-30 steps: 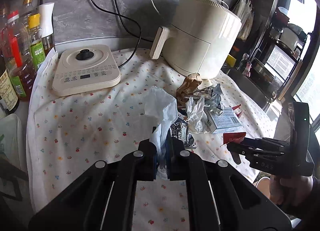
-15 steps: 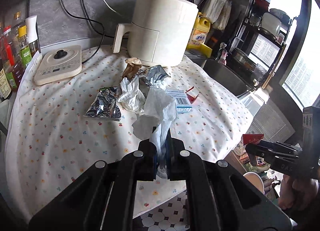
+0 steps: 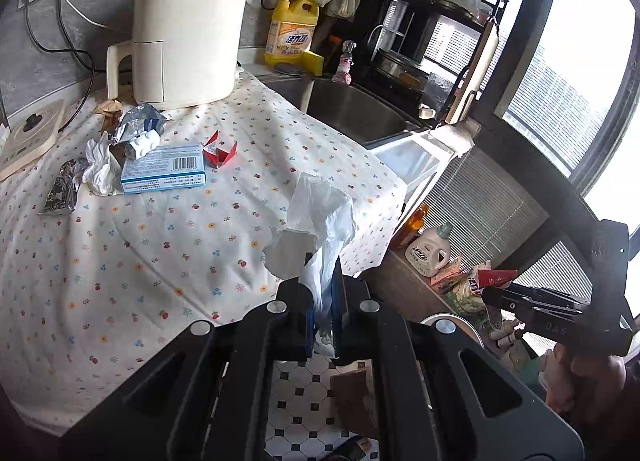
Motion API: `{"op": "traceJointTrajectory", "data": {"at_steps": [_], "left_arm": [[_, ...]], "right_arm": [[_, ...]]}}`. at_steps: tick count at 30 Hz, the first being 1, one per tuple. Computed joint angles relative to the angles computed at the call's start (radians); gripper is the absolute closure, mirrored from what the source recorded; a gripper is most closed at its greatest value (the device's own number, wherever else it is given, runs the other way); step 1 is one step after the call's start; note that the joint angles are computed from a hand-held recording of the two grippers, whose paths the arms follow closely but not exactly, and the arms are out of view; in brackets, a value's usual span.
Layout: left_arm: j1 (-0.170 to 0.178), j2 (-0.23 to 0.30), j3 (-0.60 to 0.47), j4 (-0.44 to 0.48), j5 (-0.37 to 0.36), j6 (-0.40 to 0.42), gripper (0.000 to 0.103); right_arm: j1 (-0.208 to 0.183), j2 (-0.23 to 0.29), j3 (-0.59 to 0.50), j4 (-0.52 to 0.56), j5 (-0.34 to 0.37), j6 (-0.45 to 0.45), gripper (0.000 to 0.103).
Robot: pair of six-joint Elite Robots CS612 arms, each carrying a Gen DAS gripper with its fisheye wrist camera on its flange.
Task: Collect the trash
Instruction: 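Carry the plastic bag and red packet over the white bin, then open both tools to drop the bag and packet into the bin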
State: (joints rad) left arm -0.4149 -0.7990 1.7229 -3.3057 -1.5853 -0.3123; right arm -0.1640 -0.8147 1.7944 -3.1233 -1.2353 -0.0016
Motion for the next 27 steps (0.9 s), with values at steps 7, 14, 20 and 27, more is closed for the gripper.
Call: {"op": "traceJointTrajectory", "data": {"at_steps": [7, 14, 20, 27], "left_arm": [[-0.073, 0.031, -0.029, 0.038, -0.047, 0.015, 0.096], [-0.129, 0.069, -0.073, 0.093, -0.104, 0.046, 0.096], [-0.166, 0.100, -0.111, 0.162, -0.158, 0.086, 0.096], [-0.200, 0.137, -0.158, 0.246, -0.218, 0.140, 0.096]], "right_arm": [[-0.082, -0.009, 0.070, -0.021, -0.049, 0.017, 0.064], [-0.146, -0.005, 0.117, -0.049, -0.062, 0.037, 0.030], [-0.189, -0.011, 0.159, -0.077, -0.094, 0.071, 0.023], [-0.242, -0.026, 0.219, -0.105, -0.123, 0.106, 0.023]]}}
